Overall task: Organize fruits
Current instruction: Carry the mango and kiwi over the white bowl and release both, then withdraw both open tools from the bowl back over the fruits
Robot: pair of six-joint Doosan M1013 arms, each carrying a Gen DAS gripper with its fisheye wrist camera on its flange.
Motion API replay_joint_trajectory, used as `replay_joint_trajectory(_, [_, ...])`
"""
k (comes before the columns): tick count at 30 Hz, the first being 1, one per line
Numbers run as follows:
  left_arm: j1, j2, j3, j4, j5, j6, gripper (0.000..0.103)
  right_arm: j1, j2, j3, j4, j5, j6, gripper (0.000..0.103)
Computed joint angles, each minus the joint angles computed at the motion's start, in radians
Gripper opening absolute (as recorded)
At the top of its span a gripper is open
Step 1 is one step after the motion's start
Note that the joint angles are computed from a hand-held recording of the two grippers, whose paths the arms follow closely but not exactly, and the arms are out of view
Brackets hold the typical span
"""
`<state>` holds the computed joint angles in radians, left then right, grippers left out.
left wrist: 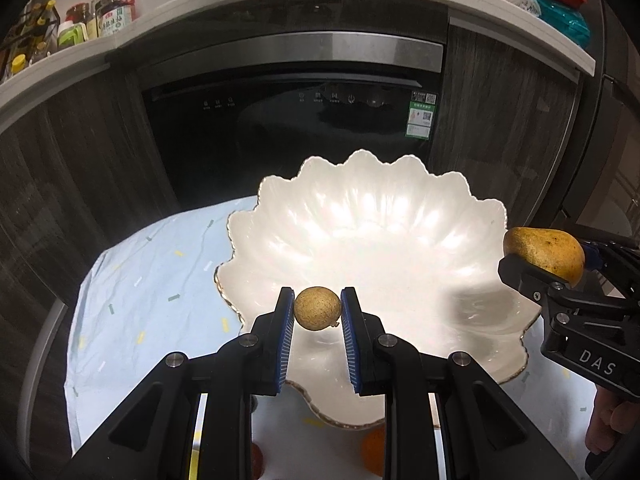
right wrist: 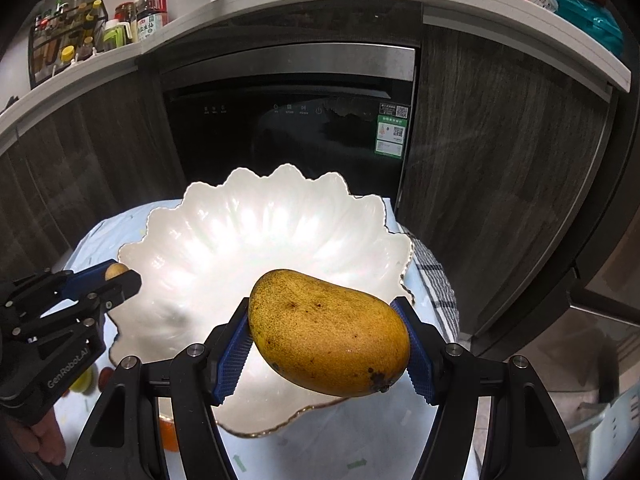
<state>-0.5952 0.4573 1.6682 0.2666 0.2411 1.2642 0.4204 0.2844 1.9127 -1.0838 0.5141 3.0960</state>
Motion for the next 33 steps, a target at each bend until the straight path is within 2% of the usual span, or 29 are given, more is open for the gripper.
replay_joint_trajectory(3, [0.000,0.008,-0.006,-0.012,0.005,0.014,0.027,-0.001,0.008,-0.006,0.013,-0.002,-0.028,0.068])
replay_joint_trajectory(7, [0.000,0.012,-0.009,-0.008,0.012,0.010,0.047,-0.006,0.017,-0.013,0.053,-0.011,-0.071,0.069])
replay_joint_trajectory(10, [-0.001,0.012,-0.007,0.040,0.016,-0.036,0.050,-0.006,0.020,-0.014,0.056,-0.004,-0.064,0.070])
replay_joint_trajectory(11, [-0.002,0.013,-0.008,0.051,0.021,-0.046,0.051,-0.004,0.020,-0.014,0.042,0.002,-0.049,0.071])
replay_joint_trajectory(13, [-0.001,0.012,-0.007,0.076,0.023,-0.072,0.056,0.005,0.018,-0.014,-0.008,0.033,-0.001,0.084])
replay_joint_trajectory(14, [-0.002,0.010,-0.005,0.091,0.022,-0.088,0.057,0.008,0.016,-0.012,-0.030,0.040,0.022,0.086])
replay_joint_trajectory(19, [-0.002,-0.001,0.005,0.167,0.017,-0.166,0.066,0.018,0.005,-0.009,-0.074,0.056,0.057,0.087])
replay_joint_trajectory(24, [-0.003,-0.015,0.016,0.233,0.013,-0.238,0.070,0.027,-0.004,-0.006,-0.093,0.062,0.078,0.087])
replay_joint_trajectory(33, [-0.003,-0.050,0.044,0.308,0.014,-0.316,0.071,0.044,-0.024,0.006,-0.108,0.069,0.111,0.087])
